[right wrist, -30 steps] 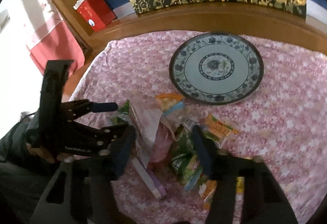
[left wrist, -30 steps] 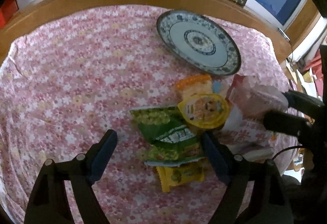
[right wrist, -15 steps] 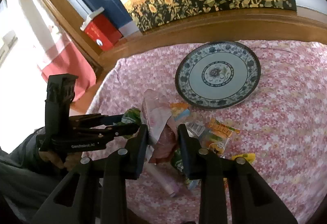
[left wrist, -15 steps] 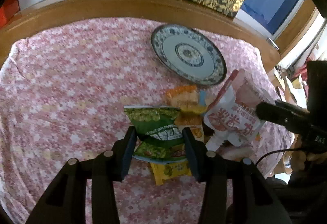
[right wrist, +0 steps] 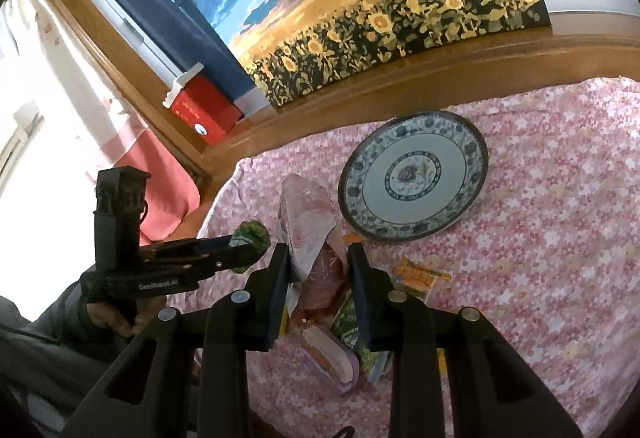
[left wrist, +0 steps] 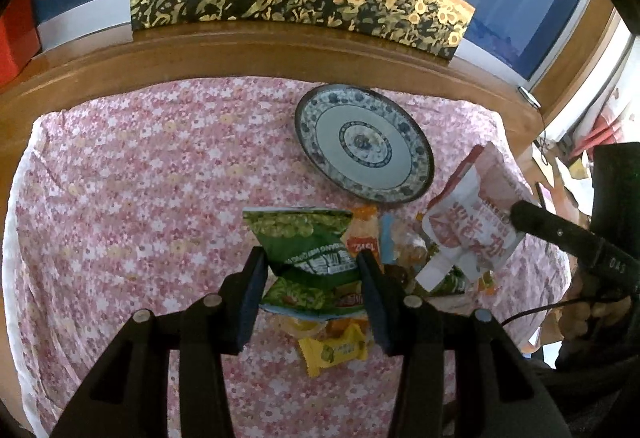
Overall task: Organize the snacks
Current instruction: 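Carry the green bag with the left gripper onto the plate while the right gripper places the pink pouch there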
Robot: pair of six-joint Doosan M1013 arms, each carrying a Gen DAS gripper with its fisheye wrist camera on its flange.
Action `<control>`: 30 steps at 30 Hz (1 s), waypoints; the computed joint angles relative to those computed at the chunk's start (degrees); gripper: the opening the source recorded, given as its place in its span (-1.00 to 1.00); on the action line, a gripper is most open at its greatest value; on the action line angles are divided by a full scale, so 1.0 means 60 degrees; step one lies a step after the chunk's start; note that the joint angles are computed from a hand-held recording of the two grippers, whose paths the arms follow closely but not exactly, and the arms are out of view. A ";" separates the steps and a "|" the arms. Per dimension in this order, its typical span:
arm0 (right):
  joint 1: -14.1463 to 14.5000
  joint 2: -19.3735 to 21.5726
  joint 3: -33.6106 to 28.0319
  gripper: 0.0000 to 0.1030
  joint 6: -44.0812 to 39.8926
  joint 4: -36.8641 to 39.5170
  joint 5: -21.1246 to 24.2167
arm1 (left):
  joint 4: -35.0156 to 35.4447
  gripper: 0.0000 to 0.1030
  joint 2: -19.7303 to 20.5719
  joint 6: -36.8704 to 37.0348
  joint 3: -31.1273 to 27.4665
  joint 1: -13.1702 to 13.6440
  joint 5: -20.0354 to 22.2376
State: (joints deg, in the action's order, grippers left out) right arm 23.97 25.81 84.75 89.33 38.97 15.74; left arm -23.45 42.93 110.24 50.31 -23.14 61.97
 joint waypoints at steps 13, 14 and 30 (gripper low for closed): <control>-0.0323 0.0165 -0.0214 -0.41 -0.1460 0.1687 0.0014 | -0.0122 -0.07 0.0559 0.0003 -0.1095 -0.0118 0.0148; -0.0349 0.0195 -0.0250 -0.41 -0.1402 0.1634 0.0030 | -0.0133 -0.07 0.0620 0.0000 -0.1196 -0.0127 0.0172; -0.0783 0.0691 -0.0684 -0.41 -0.0626 0.1584 0.0219 | 0.0189 -0.07 0.2072 -0.0545 -0.3681 -0.0360 0.0956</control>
